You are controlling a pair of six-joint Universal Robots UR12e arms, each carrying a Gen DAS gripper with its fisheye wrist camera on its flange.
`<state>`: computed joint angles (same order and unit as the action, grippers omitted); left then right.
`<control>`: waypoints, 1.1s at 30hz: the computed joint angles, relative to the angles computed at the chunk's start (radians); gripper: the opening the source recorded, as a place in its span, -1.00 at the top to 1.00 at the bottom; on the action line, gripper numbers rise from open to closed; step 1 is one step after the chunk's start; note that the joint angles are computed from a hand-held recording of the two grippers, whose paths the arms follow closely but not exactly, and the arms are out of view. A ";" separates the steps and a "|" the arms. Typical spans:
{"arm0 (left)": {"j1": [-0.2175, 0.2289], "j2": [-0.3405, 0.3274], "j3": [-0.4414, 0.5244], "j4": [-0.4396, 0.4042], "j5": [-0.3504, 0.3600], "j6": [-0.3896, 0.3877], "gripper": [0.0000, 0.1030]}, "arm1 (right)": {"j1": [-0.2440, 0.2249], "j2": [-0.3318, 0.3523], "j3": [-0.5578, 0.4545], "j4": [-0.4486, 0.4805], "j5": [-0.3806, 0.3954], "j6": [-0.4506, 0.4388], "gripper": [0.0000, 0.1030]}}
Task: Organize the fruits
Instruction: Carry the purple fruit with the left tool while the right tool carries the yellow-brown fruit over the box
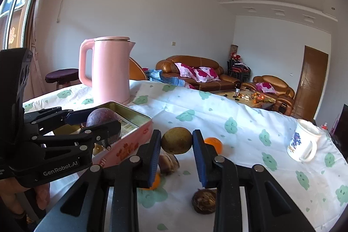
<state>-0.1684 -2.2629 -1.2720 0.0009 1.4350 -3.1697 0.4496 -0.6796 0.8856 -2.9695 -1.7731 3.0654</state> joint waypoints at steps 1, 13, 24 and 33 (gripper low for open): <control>0.002 0.001 -0.002 0.001 0.001 -0.002 0.06 | 0.001 0.004 -0.009 0.004 0.003 -0.003 0.39; 0.033 0.022 -0.027 0.005 0.047 -0.033 0.06 | 0.013 0.050 -0.110 0.061 0.064 -0.024 0.39; 0.055 0.032 -0.037 -0.029 0.099 -0.060 0.06 | 0.027 0.104 -0.216 0.125 0.112 -0.048 0.39; 0.063 0.036 -0.044 -0.057 0.116 -0.063 0.06 | 0.033 0.149 -0.304 0.196 0.148 -0.046 0.39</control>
<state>-0.1052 -2.2265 -1.3155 -0.0560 1.5508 -3.2323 0.4827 -0.5302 0.5811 -2.7733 -1.6247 3.0194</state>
